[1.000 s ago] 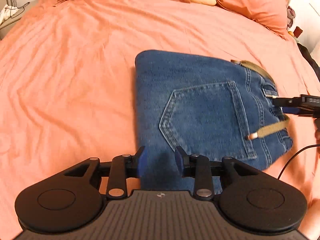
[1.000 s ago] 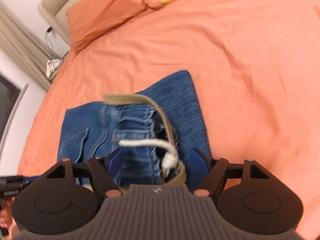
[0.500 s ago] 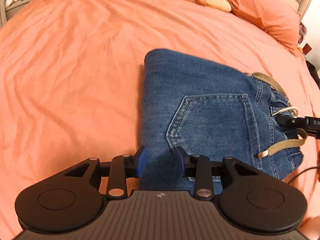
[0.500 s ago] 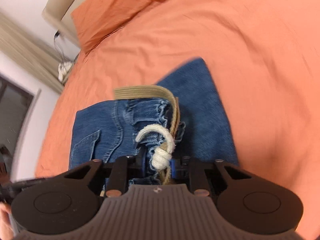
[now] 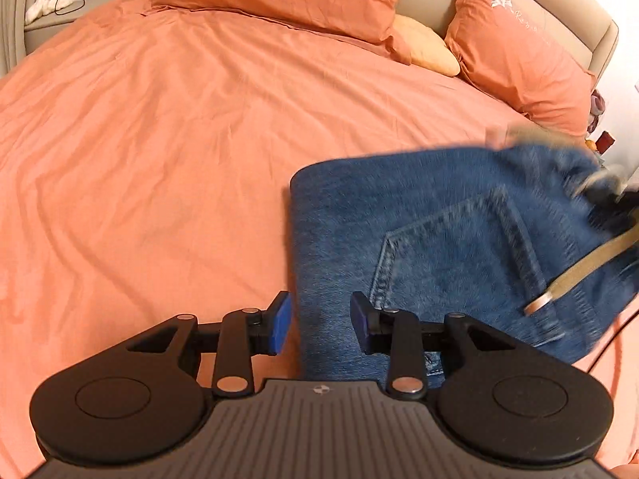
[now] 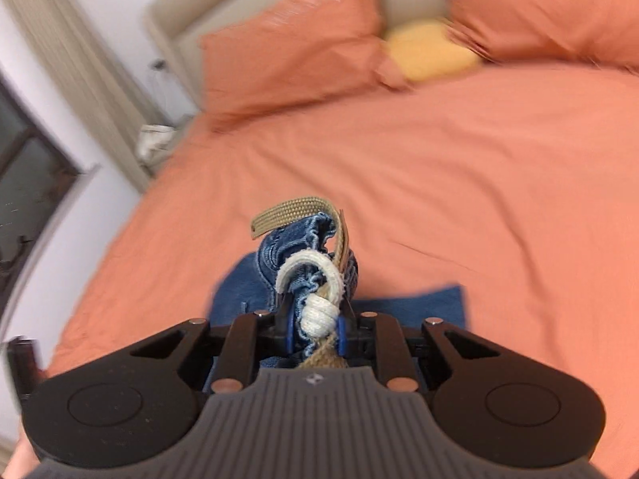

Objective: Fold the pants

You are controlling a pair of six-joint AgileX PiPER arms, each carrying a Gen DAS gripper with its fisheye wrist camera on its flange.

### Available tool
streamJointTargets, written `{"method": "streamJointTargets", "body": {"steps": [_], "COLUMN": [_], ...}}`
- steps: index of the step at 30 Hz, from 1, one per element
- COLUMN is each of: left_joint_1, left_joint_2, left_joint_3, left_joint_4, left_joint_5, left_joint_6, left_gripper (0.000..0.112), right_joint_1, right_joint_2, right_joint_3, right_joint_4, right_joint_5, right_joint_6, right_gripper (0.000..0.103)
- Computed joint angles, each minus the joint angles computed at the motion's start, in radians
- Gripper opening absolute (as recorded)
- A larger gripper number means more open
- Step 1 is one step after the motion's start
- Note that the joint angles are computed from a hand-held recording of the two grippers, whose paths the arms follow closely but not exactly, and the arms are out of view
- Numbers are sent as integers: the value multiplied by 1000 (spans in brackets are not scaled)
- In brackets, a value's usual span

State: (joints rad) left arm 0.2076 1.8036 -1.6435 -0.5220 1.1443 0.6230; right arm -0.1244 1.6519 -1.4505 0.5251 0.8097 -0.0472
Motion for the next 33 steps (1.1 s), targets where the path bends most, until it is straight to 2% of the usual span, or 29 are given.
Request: {"method": "streamJointTargets", "body": {"steps": [2,7,9,12,14,16,21,25,30,31,33], "left_joint_1": [1,-13,-28,-43,-52,-71,-126,-158,-181,-188,-206], "left_joint_2": [10,38,46,68,84,106,179,235,316,334,391], "left_joint_3": [-3,-25,-36,-66,-84,-119,-223,-276,-341,-355,-412], "left_joint_4": [-6,-14,-13,-21,-40,-37,-16,-3,42,72,162], "left_joint_5": [-2,-12,-28,-37,-50,-52,-80,-96,-96,-100,-84], "left_joint_6": [13,46,59,58,68,62,22,-1,-54,-80,-160], "left_gripper": [40,40,40,40,40,40,39,37,32,30,27], "right_joint_1": [-25,-81,-80,-62,-45,-15,74,115,141,137,118], "right_joint_2": [35,97,125,153,144,125,53,86,225,249,290], "right_joint_3": [40,201,203,182,168,145,119,61,-34,-42,-44], "right_joint_4": [-25,36,-13,-91,-135,-225,-456,-466,-487,-488,-447], "right_joint_5": [0,-128,-134,-124,-119,-105,-128,-145,-125,-127,-145], "right_joint_6": [36,-25,7,66,87,128,213,203,247,255,242], "right_gripper": [14,14,15,22,30,44,45,26,28,33,33]}}
